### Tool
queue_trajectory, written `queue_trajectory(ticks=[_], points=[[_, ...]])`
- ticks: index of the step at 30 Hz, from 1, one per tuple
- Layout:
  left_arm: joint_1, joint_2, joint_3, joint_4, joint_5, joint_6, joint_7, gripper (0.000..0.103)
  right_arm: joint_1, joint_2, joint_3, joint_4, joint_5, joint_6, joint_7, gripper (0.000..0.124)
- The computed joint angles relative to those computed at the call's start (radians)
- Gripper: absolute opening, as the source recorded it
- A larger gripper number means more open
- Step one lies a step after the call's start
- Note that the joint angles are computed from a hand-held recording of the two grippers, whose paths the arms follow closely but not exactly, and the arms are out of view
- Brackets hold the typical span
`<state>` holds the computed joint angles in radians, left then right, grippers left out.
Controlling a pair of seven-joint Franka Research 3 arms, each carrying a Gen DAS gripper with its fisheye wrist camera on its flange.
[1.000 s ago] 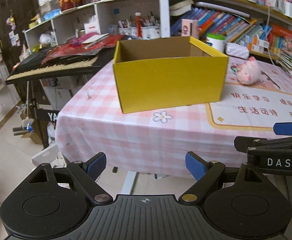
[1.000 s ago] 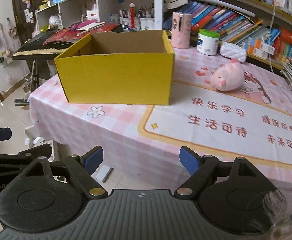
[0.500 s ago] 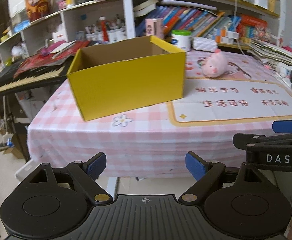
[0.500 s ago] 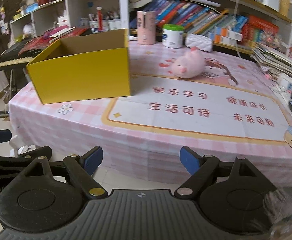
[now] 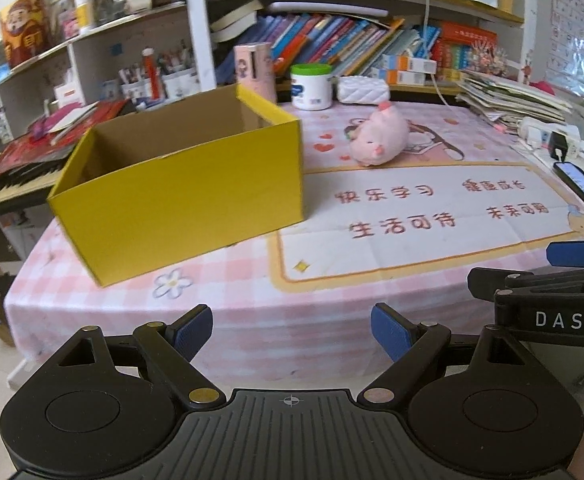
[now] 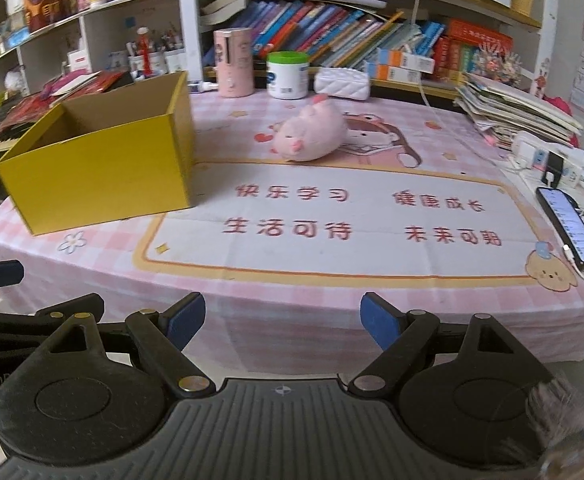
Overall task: Organize objects
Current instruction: 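Withdraw both open tools from the yellow box toward the pink pig plush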
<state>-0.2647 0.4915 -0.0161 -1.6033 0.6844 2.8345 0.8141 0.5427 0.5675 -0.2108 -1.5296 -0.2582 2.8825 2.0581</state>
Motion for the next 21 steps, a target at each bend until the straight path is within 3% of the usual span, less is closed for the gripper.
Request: queue_trajectory(ticks=[5,12,21], points=[[0.011,0.077,-0.04,0.108,-0.06,-0.029,0.091,0.089,-0.017,0.019,-0.012,0.028,0.005,-0.023,0.012,0.084],[-0.006,0.2,-0.053,0.299,-0.146,-0.097,0.19,0.089,-0.079,0.08,0.017,0.127,0.04,-0.071,-0.029,0.084],[-0.047,0.396,-0.025,0.636,-0.224,-0.226,0.235,0.089,-0.174,0.246,0.086,0.424,0.13,-0.182,-0.178,0.084]])
